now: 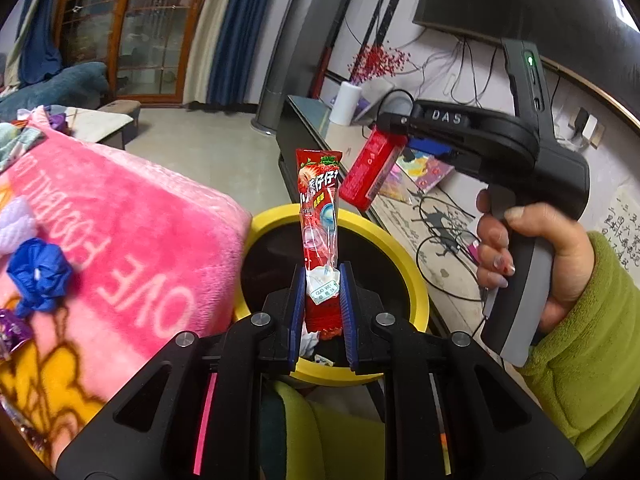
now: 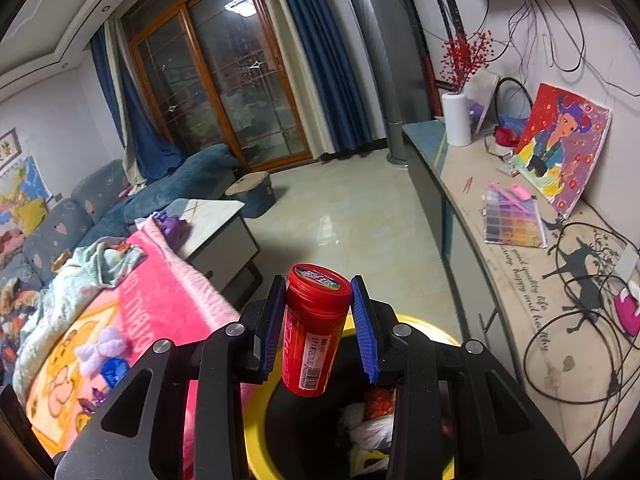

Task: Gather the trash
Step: 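Carry the candy stick and red tube over the yellow-rimmed bin, then open both tools over the bin to drop the candy stick and tube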

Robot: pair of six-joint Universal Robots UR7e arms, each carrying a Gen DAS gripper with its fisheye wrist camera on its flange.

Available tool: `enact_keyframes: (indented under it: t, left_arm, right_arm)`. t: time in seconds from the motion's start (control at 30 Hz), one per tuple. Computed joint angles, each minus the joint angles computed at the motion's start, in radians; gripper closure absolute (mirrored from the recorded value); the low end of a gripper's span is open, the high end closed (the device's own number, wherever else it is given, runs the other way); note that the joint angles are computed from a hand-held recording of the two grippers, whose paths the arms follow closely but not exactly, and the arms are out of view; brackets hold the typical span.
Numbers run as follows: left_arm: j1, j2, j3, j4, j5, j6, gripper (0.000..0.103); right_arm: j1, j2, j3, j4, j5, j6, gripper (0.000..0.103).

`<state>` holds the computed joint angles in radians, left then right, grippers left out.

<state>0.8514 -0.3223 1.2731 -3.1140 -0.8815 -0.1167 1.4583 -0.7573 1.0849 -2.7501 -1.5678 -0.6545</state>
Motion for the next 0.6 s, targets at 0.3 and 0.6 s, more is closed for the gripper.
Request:
enact_keyframes:
  t: [0.3, 0.6]
  left_arm:
    - [0.022, 0.052, -0.095, 0.112, -0.036, -0.015, 0.091]
    - [0.039, 0.113, -0.205, 0.218, -0.048, -0.026, 0.090]
  right_arm:
    - [-0.012, 0.033, -0.059, 0.001, -0.042, 0.031, 0.071]
    - [-0.024, 0.052, -0.098, 0.040, -0.075, 0.086, 0.071]
